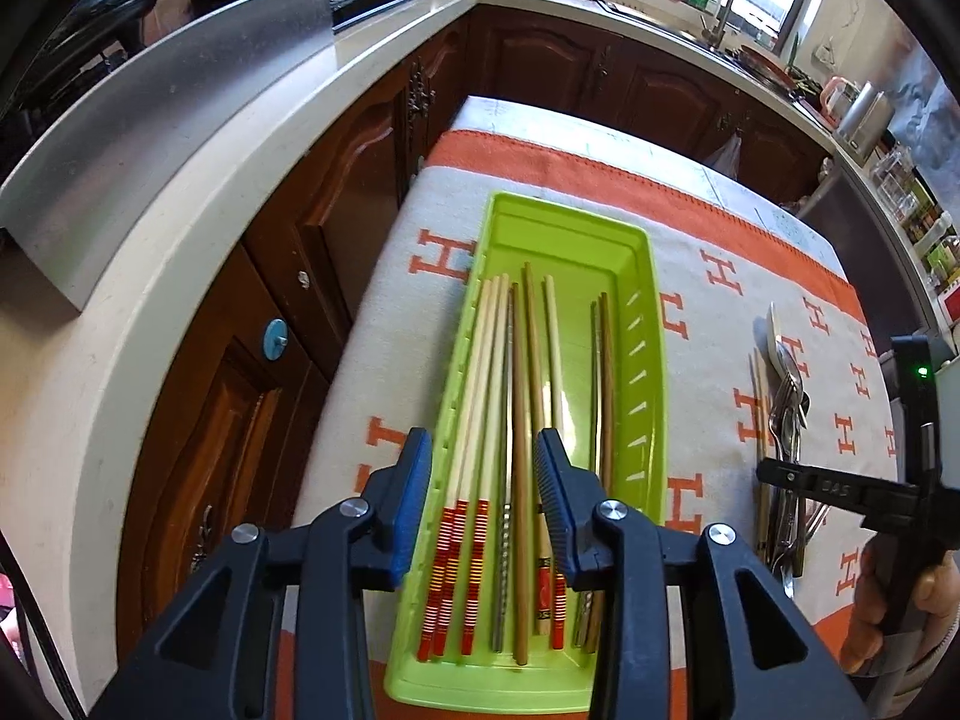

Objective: Organize utensils
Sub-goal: 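Grasp a plain wooden chopstick with the right tool and lay it in the tray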

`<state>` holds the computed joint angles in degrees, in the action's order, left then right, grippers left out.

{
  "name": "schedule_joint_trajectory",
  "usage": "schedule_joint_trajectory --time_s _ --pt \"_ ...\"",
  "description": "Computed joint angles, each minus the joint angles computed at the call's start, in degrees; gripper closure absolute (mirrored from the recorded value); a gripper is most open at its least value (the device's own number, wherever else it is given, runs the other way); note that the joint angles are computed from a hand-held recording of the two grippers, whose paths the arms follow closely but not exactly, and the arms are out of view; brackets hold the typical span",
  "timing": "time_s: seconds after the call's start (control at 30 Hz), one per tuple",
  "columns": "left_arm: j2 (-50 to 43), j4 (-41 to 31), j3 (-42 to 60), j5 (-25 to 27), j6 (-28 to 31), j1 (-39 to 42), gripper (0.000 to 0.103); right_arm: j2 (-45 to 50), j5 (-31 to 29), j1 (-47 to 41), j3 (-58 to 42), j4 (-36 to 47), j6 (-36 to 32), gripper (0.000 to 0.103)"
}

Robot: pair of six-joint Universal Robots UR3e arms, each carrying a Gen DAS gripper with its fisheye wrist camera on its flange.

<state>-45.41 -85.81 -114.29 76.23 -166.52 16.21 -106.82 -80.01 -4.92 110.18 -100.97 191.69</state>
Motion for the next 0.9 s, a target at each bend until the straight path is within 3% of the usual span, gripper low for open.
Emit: schedule_joint_trajectory --time_s 0.1,0.2,0.37,0.67,0.9 --pt "1.8 -0.6 0.2 0.3 1.2 2.2 0.055 -4.3 6.0 -5.0 0.2 4.8 -3.0 0.097" --pt "3.7 -1.0 0.2 0.5 2.5 4.5 0.053 -7.0 12.7 -8.5 -2.8 10.9 -5.6 0.097" --pt "5.5 -1.8 0.3 0.4 4.0 6.7 0.05 -6.2 18.1 -6.3 -11.1 15.2 -6.2 0.097" --pt "6.2 -2.2 0.5 0.8 4.9 8.7 0.049 6.3 22.5 6.8 -24.1 9.7 1.9 0.097" --pt "4.9 0.1 -0.8 2.9 3.0 7.5 0.047 16.1 19.3 13.9 -28.1 0.4 7.8 0.096"
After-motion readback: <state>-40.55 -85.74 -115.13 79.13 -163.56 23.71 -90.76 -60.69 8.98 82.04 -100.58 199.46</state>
